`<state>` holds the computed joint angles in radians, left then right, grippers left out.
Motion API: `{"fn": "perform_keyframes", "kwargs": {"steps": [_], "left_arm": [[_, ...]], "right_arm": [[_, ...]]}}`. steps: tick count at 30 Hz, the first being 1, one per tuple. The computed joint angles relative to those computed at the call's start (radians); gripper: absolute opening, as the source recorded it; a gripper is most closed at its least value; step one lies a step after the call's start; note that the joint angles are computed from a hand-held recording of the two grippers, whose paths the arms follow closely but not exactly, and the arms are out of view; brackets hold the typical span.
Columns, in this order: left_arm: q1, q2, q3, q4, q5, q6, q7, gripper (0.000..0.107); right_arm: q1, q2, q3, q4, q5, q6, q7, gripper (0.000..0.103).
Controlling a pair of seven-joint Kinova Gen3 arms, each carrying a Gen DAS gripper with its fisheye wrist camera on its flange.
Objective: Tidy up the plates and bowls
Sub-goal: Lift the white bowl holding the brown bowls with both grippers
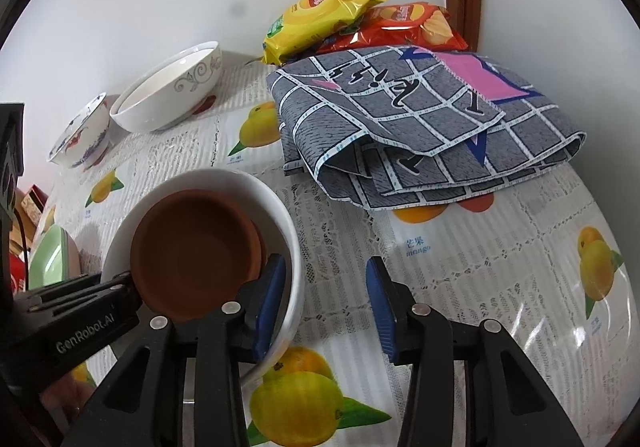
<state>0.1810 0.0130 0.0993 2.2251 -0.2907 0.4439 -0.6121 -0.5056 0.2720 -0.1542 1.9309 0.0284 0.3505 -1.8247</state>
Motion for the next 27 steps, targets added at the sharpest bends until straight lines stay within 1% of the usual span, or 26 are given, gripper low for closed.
{"fn": "perform_keyframes", "kwargs": {"steps": [2,4,6,7,9,10,12,13,14,15,16,18,20,27], "left_arm": [[-0.002,-0.001,-0.001,0.001,0.009,-0.003,-0.007,0.010],[-0.012,-0.001,-0.007,0.003,0.054,-0.011,-0.053,0.010],[-0.019,0.000,-0.009,-0.003,0.086,-0.004,-0.086,0.010],[-0.020,0.002,-0.009,-0.008,0.088,0.003,-0.086,0.010],[-0.017,0.007,-0.006,-0.017,0.081,0.019,-0.090,0.010],[-0.010,0.010,-0.003,-0.023,0.059,0.028,-0.080,0.010],[-0.006,0.010,-0.005,-0.022,0.051,0.027,-0.065,0.010],[-0.004,0.009,-0.002,-0.019,0.036,0.022,-0.042,0.010],[0.005,0.011,0.000,-0.019,0.005,0.023,-0.013,0.010],[0.010,0.011,0.000,-0.016,-0.014,0.020,0.007,0.012],[0.012,0.008,-0.002,-0.013,-0.017,0.018,0.010,0.011],[0.003,-0.001,-0.004,-0.005,0.017,0.006,-0.025,0.011],[0.000,-0.005,-0.002,-0.002,0.037,0.008,-0.036,0.011],[0.009,-0.043,0.025,0.021,0.026,0.029,0.011,0.011]], "right_arm": [[0.011,0.002,-0.010,-0.003,-0.009,0.003,0.015,0.039],[0.036,0.008,-0.031,-0.014,-0.037,0.018,0.046,0.038],[0.087,0.018,-0.074,-0.028,-0.096,0.035,0.110,0.032],[0.094,0.021,-0.079,-0.032,-0.111,0.040,0.124,0.030],[0.079,0.019,-0.065,-0.031,-0.120,0.039,0.125,0.028],[0.082,0.019,-0.070,-0.025,-0.128,0.027,0.138,0.024],[0.088,0.015,-0.075,-0.014,-0.145,0.008,0.152,0.018],[0.104,0.017,-0.092,-0.012,-0.171,0.001,0.172,0.012],[0.104,0.015,-0.090,-0.010,-0.180,0.000,0.176,0.011],[0.085,0.013,-0.072,-0.007,-0.177,-0.005,0.164,0.011],[0.069,0.010,-0.059,-0.003,-0.162,-0.012,0.143,0.011],[0.044,0.005,-0.037,0.005,-0.142,-0.020,0.116,0.010],[0.044,0.001,-0.037,0.005,-0.137,-0.014,0.107,0.010],[0.039,-0.028,-0.035,0.023,-0.127,0.011,0.070,0.009]]}}
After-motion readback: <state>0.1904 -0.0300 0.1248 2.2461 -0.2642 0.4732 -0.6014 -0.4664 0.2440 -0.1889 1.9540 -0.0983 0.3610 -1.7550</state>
